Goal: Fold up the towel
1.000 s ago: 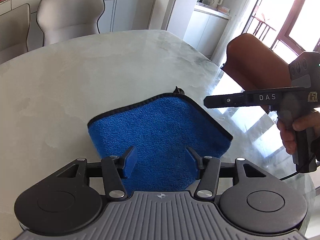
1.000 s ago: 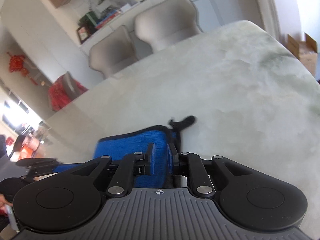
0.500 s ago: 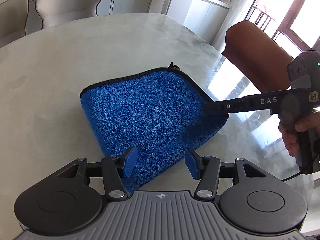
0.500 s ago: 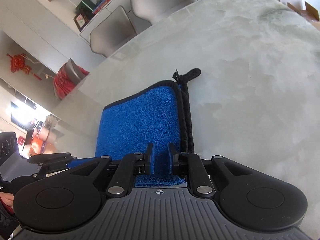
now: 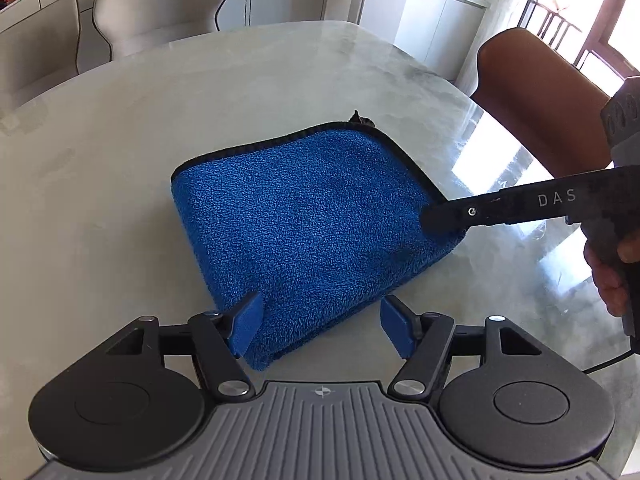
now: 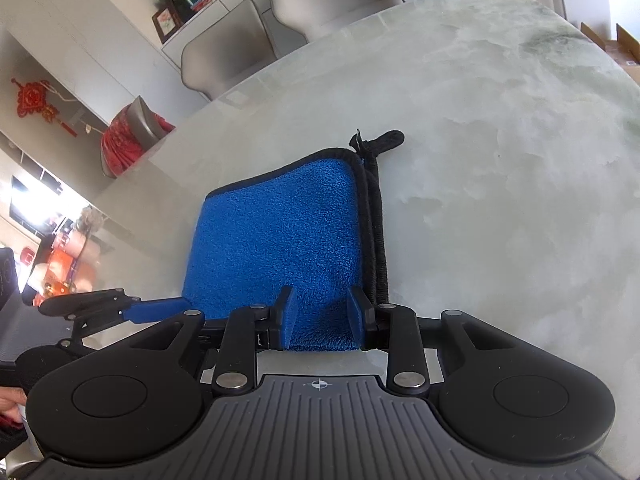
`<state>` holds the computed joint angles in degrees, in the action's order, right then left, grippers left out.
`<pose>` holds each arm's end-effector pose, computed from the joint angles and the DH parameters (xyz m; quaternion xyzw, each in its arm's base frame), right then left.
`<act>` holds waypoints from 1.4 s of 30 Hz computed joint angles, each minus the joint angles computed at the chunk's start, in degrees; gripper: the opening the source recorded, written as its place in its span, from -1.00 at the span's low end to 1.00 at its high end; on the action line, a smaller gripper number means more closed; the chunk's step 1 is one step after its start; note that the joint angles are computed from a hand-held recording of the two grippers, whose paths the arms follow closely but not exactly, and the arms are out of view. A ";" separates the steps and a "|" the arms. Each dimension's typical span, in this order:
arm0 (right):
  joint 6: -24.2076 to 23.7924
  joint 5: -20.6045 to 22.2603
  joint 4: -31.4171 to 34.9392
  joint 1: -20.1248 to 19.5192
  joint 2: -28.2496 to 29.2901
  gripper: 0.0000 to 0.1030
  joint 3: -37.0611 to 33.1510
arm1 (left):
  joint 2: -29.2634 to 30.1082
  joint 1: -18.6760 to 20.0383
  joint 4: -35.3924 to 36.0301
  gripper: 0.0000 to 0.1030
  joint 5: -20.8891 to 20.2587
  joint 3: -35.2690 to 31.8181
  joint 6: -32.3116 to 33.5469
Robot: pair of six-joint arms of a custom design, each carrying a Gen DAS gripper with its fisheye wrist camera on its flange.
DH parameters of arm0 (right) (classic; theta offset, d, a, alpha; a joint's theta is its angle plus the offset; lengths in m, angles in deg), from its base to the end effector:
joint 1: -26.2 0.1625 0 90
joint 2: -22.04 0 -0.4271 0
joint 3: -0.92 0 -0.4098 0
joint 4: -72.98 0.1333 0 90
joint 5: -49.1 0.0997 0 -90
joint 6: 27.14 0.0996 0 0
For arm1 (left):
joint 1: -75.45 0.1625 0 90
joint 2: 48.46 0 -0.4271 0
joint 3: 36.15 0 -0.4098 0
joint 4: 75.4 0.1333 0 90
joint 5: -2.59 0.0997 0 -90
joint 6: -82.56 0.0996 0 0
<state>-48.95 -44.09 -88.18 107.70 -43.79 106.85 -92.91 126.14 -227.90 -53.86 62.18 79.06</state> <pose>0.0340 -0.6371 0.2544 0.1042 -0.9575 0.2513 0.0959 -0.2708 -0.6280 0.0634 0.2729 0.9152 -0.1720 0.2417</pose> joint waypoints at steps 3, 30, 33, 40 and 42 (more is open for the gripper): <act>-0.89 -0.83 -2.11 0.98 -0.94 0.09 1.59 | -0.52 -0.94 0.28 0.36 1.75 0.34 -1.08; -3.89 -26.55 -14.64 12.26 -6.40 0.99 14.98 | -11.28 -8.60 5.10 0.83 10.24 13.55 -20.23; -5.98 -28.06 -19.50 13.35 -6.16 0.99 16.94 | -12.65 -9.19 5.17 0.91 11.38 15.42 -23.15; -6.49 -29.14 -23.20 15.20 -6.72 0.99 18.98 | -14.68 -11.12 4.39 0.96 13.92 18.98 -25.53; -7.41 -30.05 -24.70 15.95 -6.58 0.99 19.55 | -14.74 -12.10 4.78 0.96 15.51 19.69 -26.24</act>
<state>-56.36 -74.14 -112.88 123.65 -50.36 126.40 -107.65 114.04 -223.12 -38.34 81.87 52.82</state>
